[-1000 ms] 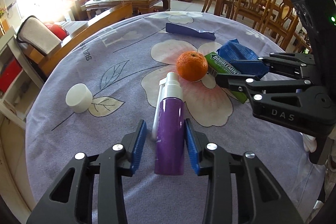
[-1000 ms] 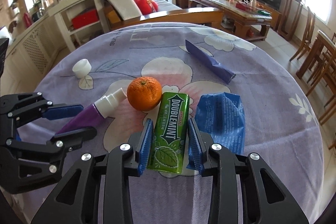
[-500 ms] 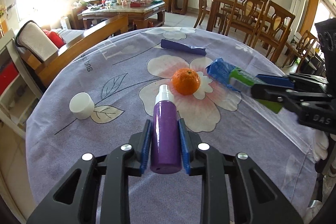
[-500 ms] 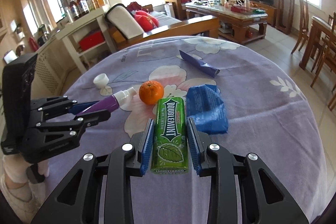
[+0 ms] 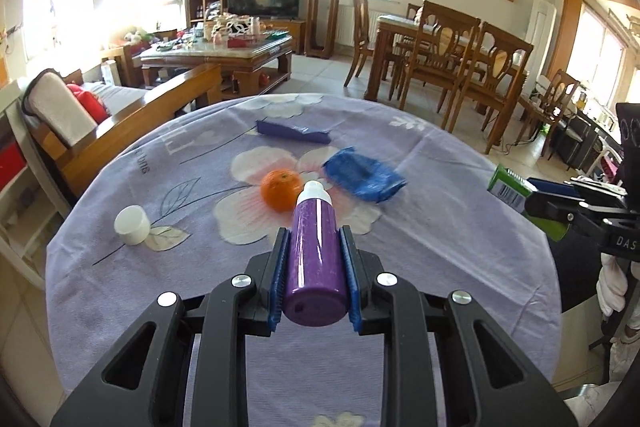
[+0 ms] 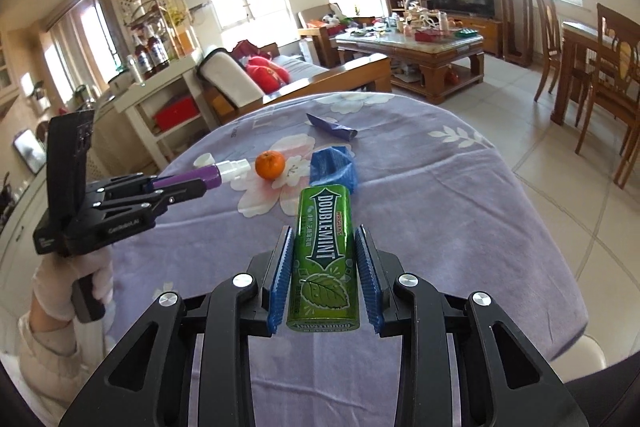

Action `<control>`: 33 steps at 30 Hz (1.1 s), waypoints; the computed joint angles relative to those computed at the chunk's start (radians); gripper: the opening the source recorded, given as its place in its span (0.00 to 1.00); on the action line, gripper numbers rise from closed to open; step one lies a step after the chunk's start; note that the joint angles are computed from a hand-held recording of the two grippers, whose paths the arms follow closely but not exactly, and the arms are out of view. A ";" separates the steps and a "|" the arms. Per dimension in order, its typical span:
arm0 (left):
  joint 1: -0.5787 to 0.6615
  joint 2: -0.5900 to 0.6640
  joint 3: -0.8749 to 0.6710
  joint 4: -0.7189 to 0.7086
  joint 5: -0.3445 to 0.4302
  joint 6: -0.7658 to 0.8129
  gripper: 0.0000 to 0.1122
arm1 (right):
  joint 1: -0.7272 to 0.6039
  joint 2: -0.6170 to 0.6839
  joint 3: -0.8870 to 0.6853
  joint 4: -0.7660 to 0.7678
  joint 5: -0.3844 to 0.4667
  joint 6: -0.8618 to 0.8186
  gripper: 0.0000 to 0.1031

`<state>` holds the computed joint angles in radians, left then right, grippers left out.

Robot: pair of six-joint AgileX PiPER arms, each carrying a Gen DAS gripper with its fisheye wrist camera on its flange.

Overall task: Collect trash
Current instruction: 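Carry the spray bottle and gum pack over the black bin with both tools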

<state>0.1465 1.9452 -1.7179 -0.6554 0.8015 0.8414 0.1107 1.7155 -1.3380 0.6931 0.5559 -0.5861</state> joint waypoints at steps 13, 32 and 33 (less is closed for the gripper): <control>-0.264 -0.096 0.083 -0.094 -0.046 0.066 0.22 | -0.356 -0.293 0.326 0.216 0.077 -0.293 0.31; -0.723 0.106 -0.155 -0.121 0.018 0.045 0.22 | -1.342 -0.342 0.464 0.369 0.472 -0.738 0.31; -0.750 0.130 -0.186 -0.113 0.028 0.036 0.22 | -1.380 -0.322 0.456 0.369 0.482 -0.756 0.31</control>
<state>-0.6033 2.0750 -1.9042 -0.7680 0.8291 0.8776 -1.2694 1.3936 -0.8816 1.0616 1.0374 -1.3422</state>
